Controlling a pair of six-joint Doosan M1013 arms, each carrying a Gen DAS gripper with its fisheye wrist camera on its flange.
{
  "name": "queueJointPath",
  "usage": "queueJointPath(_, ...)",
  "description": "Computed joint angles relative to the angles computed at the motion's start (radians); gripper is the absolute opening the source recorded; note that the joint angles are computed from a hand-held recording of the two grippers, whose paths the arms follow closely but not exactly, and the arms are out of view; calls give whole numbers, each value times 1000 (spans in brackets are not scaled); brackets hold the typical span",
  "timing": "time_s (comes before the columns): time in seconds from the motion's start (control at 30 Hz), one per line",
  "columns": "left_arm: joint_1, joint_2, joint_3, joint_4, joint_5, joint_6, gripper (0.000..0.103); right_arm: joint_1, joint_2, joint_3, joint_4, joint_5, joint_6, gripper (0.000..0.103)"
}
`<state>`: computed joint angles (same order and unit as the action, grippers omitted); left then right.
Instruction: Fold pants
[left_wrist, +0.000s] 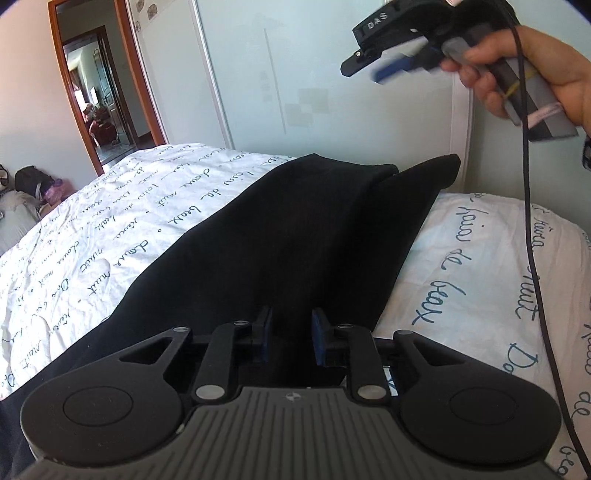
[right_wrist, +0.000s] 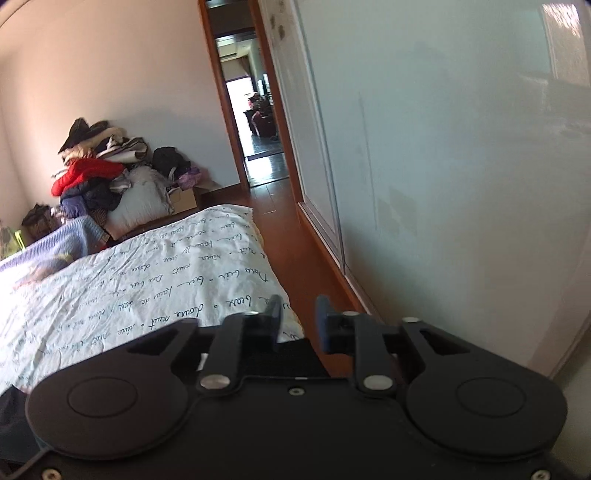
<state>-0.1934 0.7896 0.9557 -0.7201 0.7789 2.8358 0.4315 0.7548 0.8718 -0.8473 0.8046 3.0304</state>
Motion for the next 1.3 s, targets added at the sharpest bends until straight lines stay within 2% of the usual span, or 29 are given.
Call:
queueJointPath(0.03, -1, -1, 5, -2, -8, 9, 24, -5, -16, 40, 0, -29, 73, 63)
queueJointPath(0.17, -4, -2, 11, -3, -23, 20, 28, -40, -64, 187, 151, -208, 268, 63)
queueJointPath(0.2, -5, -1, 11, -2, -26, 18, 28, -46, -66, 205, 187, -241, 288, 63)
queueJointPath(0.27, -6, -3, 13, 2, -27, 8, 28, -53, -57, 212, 264, -256, 317, 63)
queueJointPath(0.4, -8, -10, 25, 5, -38, 14, 27, -62, -42, 230, 299, -359, 402, 62)
queueJointPath(0.43, -9, -11, 26, 6, -40, 16, 25, -62, -33, 216, 305, -346, 391, 58)
queueJointPath(0.47, -10, -12, 28, 5, -43, 17, 23, -62, -22, 195, 315, -319, 370, 42)
queueJointPath(0.5, -10, -15, 33, 7, -47, 14, 20, -67, -14, 183, 321, -302, 363, 32)
queueJointPath(0.53, -10, -17, 34, 9, -50, 9, 13, -64, -10, 175, 299, -285, 383, 17)
queueJointPath(0.63, -6, -20, 38, -19, -51, 8, 8, -49, -9, 157, 174, -255, 428, 11)
queueJointPath(0.8, 4, -22, 25, -59, -18, 11, 6, -30, -18, 125, 17, -247, 456, 9)
queueJointPath(0.93, 20, -38, 35, -128, 26, 58, 6, -9, -52, 165, -94, -235, 526, 9)
queueJointPath(1.07, 30, -51, 51, -151, 94, 118, 5, -1, -75, 222, -61, -210, 551, 9)
queueJointPath(1.13, 26, -56, 69, -144, 94, 160, 5, -1, -84, 251, -36, -211, 563, 9)
queueJointPath(1.2, 20, -61, 84, -118, 82, 168, 5, -4, -97, 282, 4, -228, 593, 16)
queueJointPath(1.23, 19, -60, 85, -110, 86, 162, 5, 0, -103, 296, -25, -231, 649, 17)
queueJointPath(1.3, 21, -60, 89, -110, 84, 158, 5, 15, -116, 318, -107, -211, 744, 27)
